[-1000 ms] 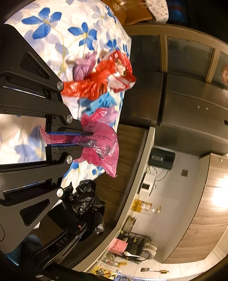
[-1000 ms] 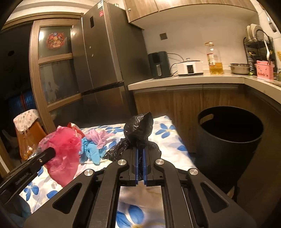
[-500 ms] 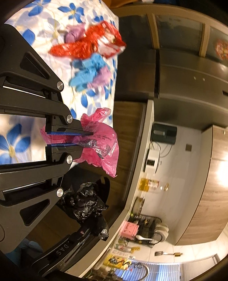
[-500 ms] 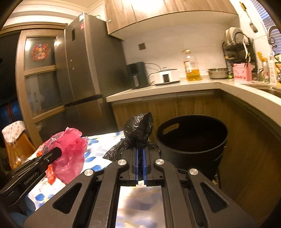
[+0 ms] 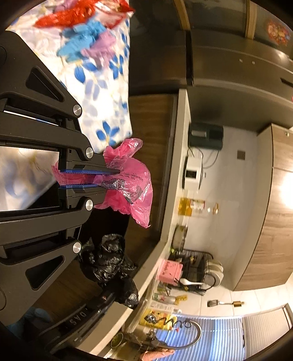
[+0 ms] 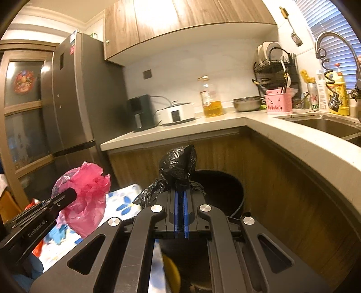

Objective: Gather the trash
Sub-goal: 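Carry the pink bag and black bag over the black trash bin, then open both tools to drop the pink and black bags into the bin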

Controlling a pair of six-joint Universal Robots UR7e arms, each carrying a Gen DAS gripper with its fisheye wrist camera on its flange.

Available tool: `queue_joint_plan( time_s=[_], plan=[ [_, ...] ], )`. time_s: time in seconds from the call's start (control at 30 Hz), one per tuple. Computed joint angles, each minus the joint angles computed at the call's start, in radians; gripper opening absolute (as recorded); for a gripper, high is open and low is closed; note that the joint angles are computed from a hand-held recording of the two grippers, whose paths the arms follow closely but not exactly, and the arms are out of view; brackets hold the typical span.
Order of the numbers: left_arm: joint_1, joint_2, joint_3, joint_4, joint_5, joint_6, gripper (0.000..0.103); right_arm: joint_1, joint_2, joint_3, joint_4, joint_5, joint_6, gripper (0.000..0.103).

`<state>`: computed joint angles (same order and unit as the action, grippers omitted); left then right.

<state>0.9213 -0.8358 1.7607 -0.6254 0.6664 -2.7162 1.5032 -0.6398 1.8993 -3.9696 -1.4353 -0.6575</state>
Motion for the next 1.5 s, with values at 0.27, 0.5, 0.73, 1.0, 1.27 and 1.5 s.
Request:
queue_joint_plan(
  time_s=[0.27,0.5,0.73,1.0,1.27,1.5],
  plan=[
    [0.035,0.087,-0.154,0.101,0.106,-0.011,0.006,0.000,0.021,-0.066,0.008,-0.027,-0.007,0.005],
    [0.057,0.137,-0.234,0.145,0.134,-0.007,0.006,-0.001,0.035,-0.117,0.036,-0.041,0.004,0.005],
    [0.076,0.174,-0.297,0.191,0.147,-0.010,0.006,-0.004,0.050,-0.153,0.060,-0.040,-0.002,0.005],
    [0.099,0.207,-0.360,0.246,0.164,-0.026,0.006,-0.004,0.065,-0.185,0.087,-0.044,-0.007,0.005],
    [0.114,0.230,-0.401,0.283,0.181,-0.031,0.007,-0.007,0.071,-0.209,0.131,-0.040,-0.002,0.013],
    [0.126,0.242,-0.430,0.332,0.180,-0.063,0.019,-0.009,0.074,-0.220,0.143,-0.043,0.003,0.026]
  ],
)
